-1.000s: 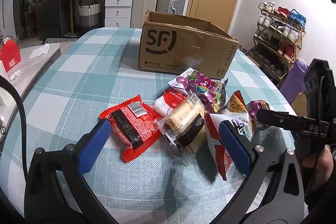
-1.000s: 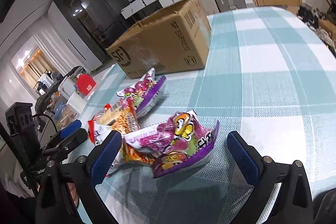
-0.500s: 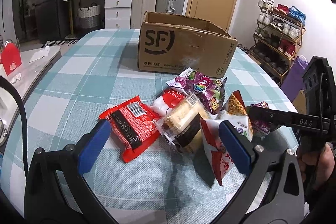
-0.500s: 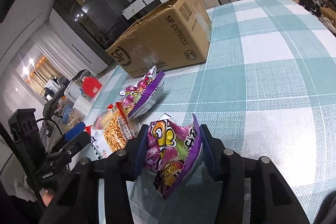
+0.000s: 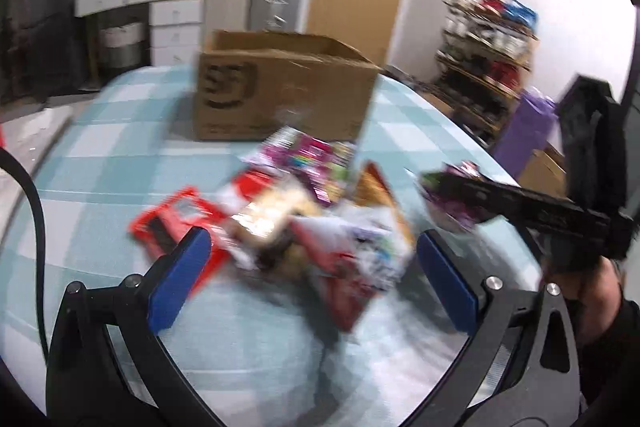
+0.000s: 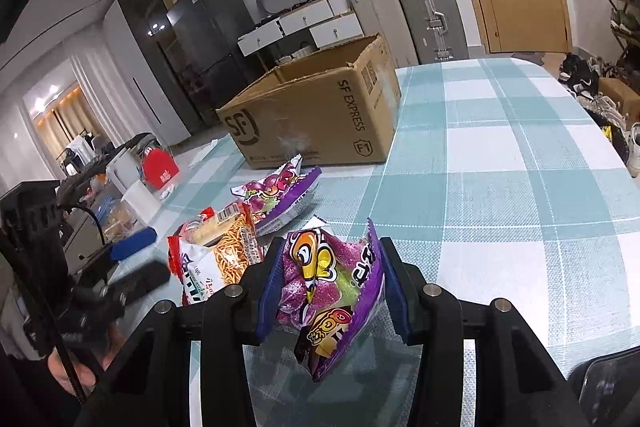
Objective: Organize snacks
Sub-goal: 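Grasp the purple candy bag with the right gripper while the left grasps the white noodle bag, then lift both held bags and carry them over the cardboard box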
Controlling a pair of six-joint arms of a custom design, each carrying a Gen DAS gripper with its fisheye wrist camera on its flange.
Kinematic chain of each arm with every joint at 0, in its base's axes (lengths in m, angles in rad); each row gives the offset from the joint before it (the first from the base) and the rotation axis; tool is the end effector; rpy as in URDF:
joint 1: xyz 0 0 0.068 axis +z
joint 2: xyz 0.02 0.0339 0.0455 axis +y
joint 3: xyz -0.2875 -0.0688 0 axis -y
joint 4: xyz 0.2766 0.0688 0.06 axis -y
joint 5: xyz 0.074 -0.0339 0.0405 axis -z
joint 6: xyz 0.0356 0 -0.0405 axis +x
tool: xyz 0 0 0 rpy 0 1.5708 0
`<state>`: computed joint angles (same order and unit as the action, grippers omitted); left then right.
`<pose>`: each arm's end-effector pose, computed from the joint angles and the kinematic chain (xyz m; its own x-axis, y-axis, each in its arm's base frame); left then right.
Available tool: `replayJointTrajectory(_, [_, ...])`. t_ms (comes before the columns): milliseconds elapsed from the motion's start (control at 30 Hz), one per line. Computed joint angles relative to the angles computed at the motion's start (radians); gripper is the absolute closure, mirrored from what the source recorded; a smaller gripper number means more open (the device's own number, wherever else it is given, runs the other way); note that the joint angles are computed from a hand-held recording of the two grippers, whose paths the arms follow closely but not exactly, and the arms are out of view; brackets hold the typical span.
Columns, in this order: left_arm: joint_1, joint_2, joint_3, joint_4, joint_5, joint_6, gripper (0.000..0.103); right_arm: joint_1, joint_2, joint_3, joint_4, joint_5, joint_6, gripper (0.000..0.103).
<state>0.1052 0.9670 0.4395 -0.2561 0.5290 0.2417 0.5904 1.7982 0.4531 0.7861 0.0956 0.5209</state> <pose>0.2009 0.0032 0.1889 -0.6181 0.1425 -0.7730 0.4252 0.8878 -0.1763 0.2494 0.1631 0.0794 -0.6245 0.1779 -0.7605 -0.2031 0.9033 0.3780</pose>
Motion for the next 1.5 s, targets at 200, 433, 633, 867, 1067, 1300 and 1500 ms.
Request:
replayJointTrajectory(200, [-0.133,0.051,0.028,0.005,-0.04,-0.068,0.0,-0.062,0.021,-0.049,0.11,-0.079,0.056,0.057])
replayJointTrajectory(433, [-0.14,0.174,0.086,0.02,0.022,-0.135,0.001,-0.086,0.038,-0.064,0.171,-0.149,0.058,0.057])
replayJointTrajectory(633, [-0.145,0.27,0.115,0.051,0.05,-0.158,0.005,-0.11,0.059,-0.082,0.235,-0.188,0.081,0.057])
replayJointTrajectory(867, [-0.211,0.359,0.134,0.118,-0.015,-0.188,0.006,-0.121,0.073,-0.108,0.311,-0.206,0.094,0.057])
replayJointTrajectory(1067, [-0.235,0.439,0.171,0.14,-0.018,-0.229,0.038,-0.133,0.086,-0.111,0.337,-0.229,0.107,0.057])
replayJointTrajectory(1300, [-0.26,0.437,0.16,0.169,-0.049,-0.226,0.054,-0.134,0.09,-0.114,0.351,-0.232,0.106,0.057])
replayJointTrajectory(1500, [-0.258,0.394,0.125,0.171,-0.037,-0.203,0.06,-0.137,0.095,-0.115,0.361,-0.231,0.122,0.057])
